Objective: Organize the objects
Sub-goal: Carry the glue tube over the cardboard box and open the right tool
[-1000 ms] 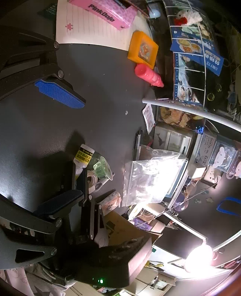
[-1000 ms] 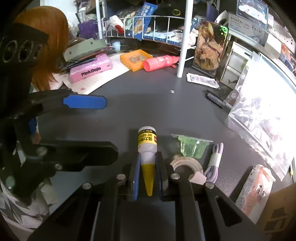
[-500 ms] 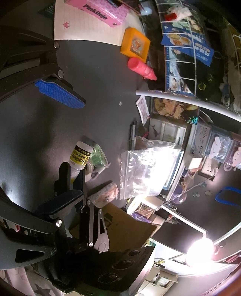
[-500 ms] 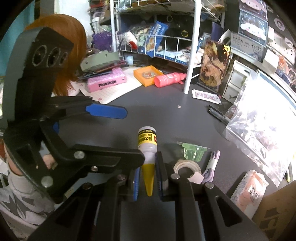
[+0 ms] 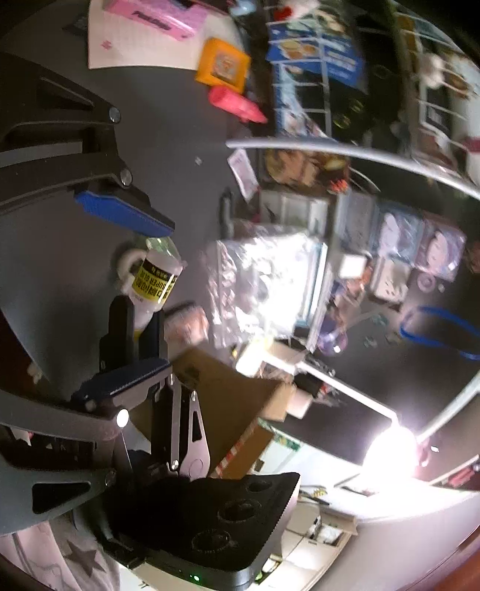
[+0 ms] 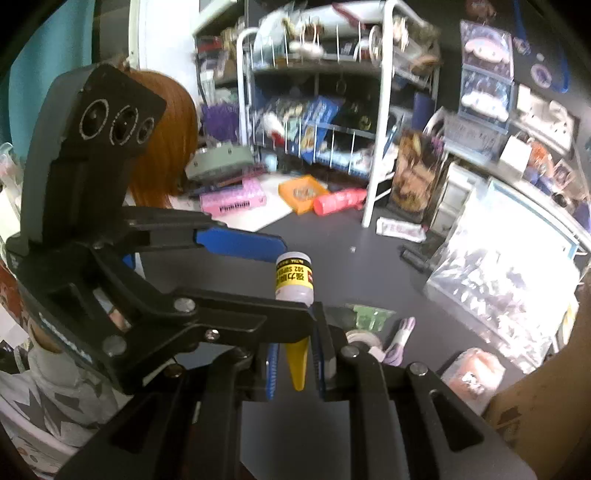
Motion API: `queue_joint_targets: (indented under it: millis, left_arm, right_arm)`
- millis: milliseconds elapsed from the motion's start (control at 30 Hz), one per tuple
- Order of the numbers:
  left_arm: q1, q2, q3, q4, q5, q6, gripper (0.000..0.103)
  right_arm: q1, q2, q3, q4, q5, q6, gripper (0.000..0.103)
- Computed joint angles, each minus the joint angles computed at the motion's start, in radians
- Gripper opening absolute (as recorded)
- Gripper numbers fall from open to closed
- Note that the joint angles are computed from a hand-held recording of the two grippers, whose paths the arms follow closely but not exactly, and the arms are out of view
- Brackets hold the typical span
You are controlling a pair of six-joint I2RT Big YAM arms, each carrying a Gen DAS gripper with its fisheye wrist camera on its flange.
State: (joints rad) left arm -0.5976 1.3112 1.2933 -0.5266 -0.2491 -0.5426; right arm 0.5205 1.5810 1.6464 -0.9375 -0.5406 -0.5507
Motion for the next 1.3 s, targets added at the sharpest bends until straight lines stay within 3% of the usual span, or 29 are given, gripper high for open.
queue_joint_targets:
  millis: [33,333,600,900,1133,1300]
  left_arm:
    - [-0.007,0.003,0.013,0.001,-0.001,0.006,0.058]
    - [-0.062,0.094,0.205,-0.071,-0.058,0.078,0.057]
    - [-0.074,0.269,0.479,-0.160,0.002,0.168,0.057]
    - [-0.057,0.548,0.886,-0.354,0.160,0.217,0.057]
    - [-0.051,0.730,1.165,-0.522,0.234,0.229,0.056]
    - [-0.056,0.772,1.235,-0.569,0.236,0.245,0.069]
  right_arm:
    - [-0.007,-0.014,-0.006,0.009,-0.012,0.002,0.013]
    - [-0.081,-0.096,-0.027,0.059,-0.073,0.011,0.013]
    - [-0.190,-0.101,0.027,0.051,-0.107,0.033,0.013]
    - [-0.320,-0.010,0.172,-0.065,-0.110,0.048,0.013]
    - [-0.373,0.064,0.255,-0.168,-0.087,0.044,0.013]
    - [-0.382,0.089,0.280,-0.196,-0.049,0.042,0.015]
